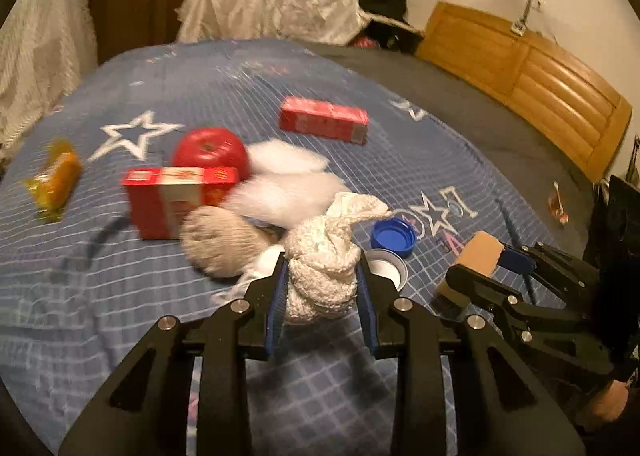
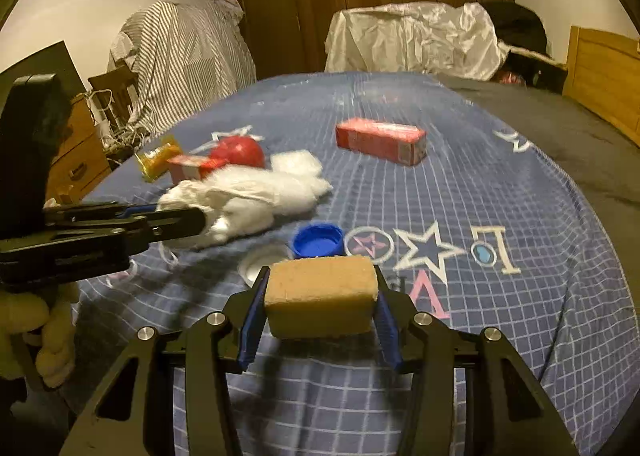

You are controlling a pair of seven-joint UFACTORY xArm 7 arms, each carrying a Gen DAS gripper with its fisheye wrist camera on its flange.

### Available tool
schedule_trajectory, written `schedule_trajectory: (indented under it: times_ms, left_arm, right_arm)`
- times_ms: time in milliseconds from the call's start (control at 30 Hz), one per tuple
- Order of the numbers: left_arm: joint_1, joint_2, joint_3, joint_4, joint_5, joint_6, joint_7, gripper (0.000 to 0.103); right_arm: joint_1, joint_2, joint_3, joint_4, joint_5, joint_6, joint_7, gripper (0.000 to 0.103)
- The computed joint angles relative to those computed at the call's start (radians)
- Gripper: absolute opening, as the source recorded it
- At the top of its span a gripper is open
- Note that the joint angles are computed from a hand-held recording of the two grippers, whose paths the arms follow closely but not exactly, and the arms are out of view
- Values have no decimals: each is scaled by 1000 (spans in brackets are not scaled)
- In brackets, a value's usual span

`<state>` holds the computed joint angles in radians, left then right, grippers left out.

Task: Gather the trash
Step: 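Grasp the white cloth bundle with the left tool while the right tool grasps the beige sponge, then lift and carry the cloth bundle and sponge in both tools over the white bucket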

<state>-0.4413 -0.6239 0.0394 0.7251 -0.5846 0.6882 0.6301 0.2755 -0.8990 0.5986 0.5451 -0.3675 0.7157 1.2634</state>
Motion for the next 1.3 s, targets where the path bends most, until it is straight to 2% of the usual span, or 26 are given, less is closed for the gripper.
schedule_trajectory:
  times_ms: [367, 567, 767, 967, 1300]
  left_arm:
    - [76, -237, 9, -78, 94, -69, -107, 30]
    - [81, -349, 20, -124, 157, -115, -166, 30]
    - [79, -447, 39, -167, 205, -173, -204, 30]
    - [68, -522, 57, -200, 243, -189, -230, 30]
    - [60, -567, 71, -224, 282, -221, -268, 31]
  right_arm:
    - [-107, -21, 159, 228, -64, 146, 48, 49]
    - [-183, -56, 239, 344, -75, 220, 35, 49]
    - [-256, -122, 310, 422, -33, 263, 3, 49]
    - [-303, -200, 339, 454, 48, 286, -29, 50]
    - [-380, -317, 363, 497, 162, 304, -107, 50]
